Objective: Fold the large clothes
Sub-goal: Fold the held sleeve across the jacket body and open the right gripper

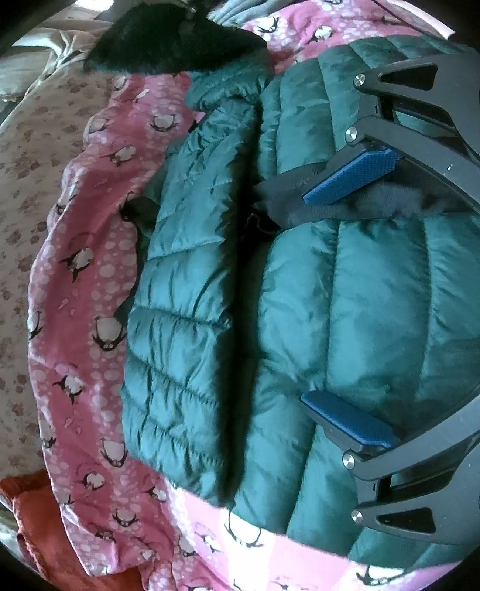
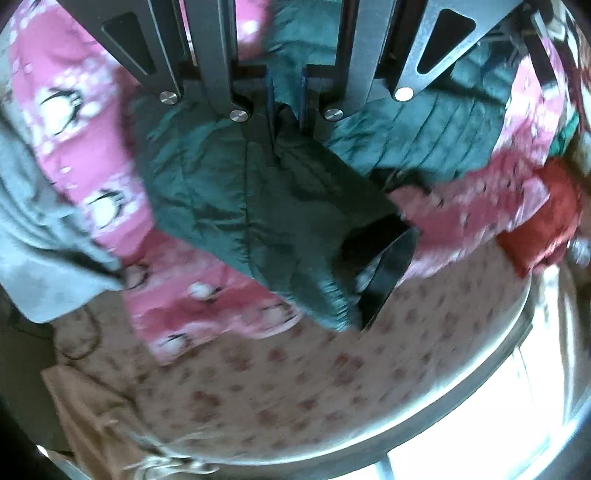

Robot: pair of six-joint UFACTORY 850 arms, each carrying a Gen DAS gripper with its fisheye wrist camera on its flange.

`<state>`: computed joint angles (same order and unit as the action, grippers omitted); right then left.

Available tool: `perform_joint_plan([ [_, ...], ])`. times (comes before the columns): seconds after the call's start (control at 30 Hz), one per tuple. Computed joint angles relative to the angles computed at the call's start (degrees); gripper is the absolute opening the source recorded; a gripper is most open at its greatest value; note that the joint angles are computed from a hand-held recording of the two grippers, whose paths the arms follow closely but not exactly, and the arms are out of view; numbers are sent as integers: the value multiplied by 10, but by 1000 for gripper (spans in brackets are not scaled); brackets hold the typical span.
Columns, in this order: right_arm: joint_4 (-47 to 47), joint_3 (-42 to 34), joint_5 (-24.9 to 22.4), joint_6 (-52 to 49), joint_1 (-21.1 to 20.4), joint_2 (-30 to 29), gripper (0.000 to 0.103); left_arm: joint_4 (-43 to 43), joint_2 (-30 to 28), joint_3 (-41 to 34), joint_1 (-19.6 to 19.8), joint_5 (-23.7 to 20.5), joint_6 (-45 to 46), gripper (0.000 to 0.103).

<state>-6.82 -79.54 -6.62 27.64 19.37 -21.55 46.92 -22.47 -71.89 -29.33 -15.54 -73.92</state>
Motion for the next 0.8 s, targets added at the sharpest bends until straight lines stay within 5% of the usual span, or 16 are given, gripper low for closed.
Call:
perform_joint_plan([
  [0.13,145,-18,-10,-152,22,-20,9,11,25,18,5,-7,-22,101],
  [0.5,368,-111,-56,-356,92,-114,9,62,79,51,39,7,-96,101],
  [0.63,295,-196,-165,-308,112,-181,15,-10,77,46,45,7,-30,101],
  [0.7,261,-189,-158,-292,117,-177,29,-28,77,45,49,17,-19,101],
  [0.8,298,-160,-145,-335,112,-154,37,-51,75,40,51,24,-7,101],
])
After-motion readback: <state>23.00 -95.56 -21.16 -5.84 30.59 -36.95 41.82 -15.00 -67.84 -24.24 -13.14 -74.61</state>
